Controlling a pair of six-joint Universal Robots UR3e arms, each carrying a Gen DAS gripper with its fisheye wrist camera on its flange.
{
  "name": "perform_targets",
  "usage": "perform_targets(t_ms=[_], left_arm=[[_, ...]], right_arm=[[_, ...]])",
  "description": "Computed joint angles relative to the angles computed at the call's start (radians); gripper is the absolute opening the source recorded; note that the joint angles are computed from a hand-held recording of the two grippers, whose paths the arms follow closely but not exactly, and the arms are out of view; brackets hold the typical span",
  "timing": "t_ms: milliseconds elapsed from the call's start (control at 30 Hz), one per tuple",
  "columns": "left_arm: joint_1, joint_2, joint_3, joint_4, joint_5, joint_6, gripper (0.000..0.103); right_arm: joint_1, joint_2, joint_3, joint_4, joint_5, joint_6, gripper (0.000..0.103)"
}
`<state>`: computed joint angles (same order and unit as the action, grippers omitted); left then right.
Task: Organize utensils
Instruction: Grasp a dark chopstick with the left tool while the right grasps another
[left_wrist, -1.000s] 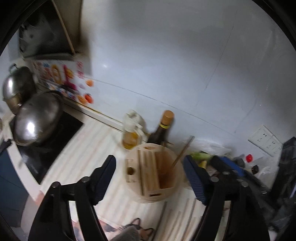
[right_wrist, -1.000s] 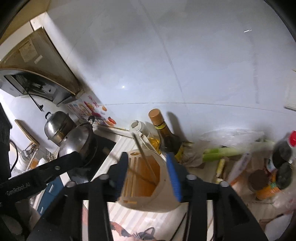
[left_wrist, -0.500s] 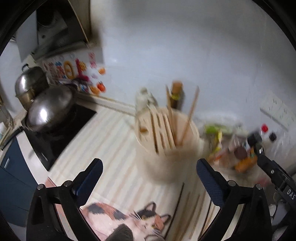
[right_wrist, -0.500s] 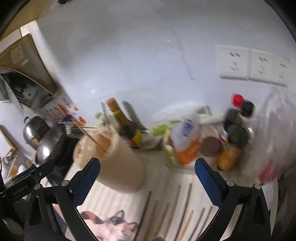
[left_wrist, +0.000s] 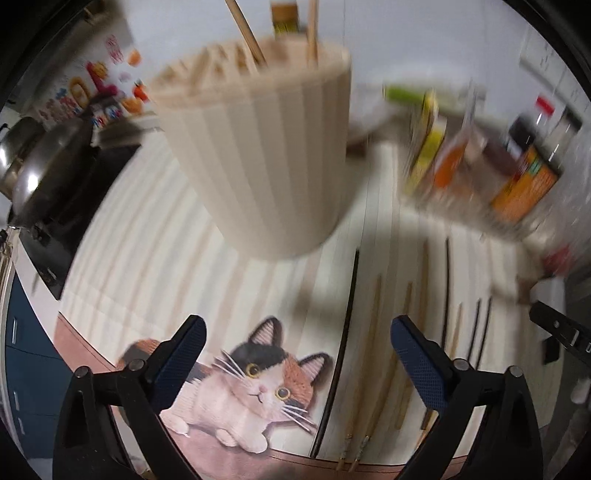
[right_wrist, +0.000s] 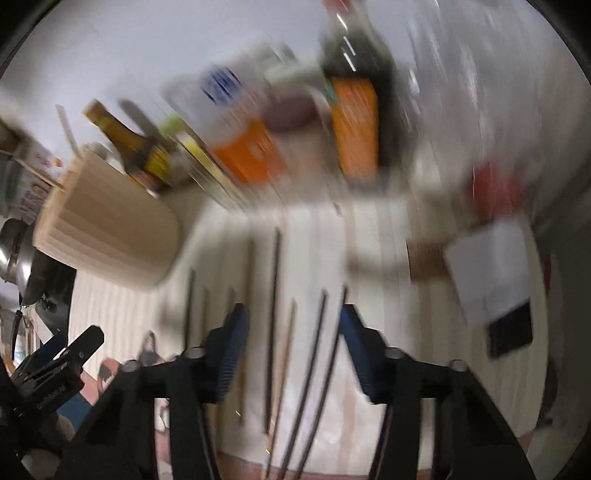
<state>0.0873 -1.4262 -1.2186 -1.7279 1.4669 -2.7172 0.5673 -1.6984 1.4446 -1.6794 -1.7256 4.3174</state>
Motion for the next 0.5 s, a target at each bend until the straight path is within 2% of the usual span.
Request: perform_targets(t_ms=[33,100,200,333,433,500], left_arm=[[-0.015,-0.007,-0.029,0.02,0.017,-0.002,0.099],[-0.052,-0.033,-0.084,0.065,0.056,-0.007,0.078],[-0.091,-0.091,-0.108,0.073,0.082,-0.007,0.065],[-0.144,-0.147,-0.129,0.107,0.107,0.002,0.058],[-0.183,-0.175,-0.143,0.128,0.127,0.011,0.046],[-0.199,-0.181,-0.164,0.146,0.132,0.02,0.026]], right_arm=[[-0.014,-0.026,0.056,-0.018,0.027,0.001,0.038],[-0.032,-0.052,0.135,-0.04,0.065,0.011,0.032],[-0.058,-0.087,0.243,-0.085,0.11,0.008,0.028],[-0.086,-0.098,0.342,-0.153,0.161,0.001,0.028],[-0.105,-0.093,0.38,-0.186,0.195,-0.011,0.028],[-0.113,-0.077,0.382,-0.186,0.208,-0.026,0.028]])
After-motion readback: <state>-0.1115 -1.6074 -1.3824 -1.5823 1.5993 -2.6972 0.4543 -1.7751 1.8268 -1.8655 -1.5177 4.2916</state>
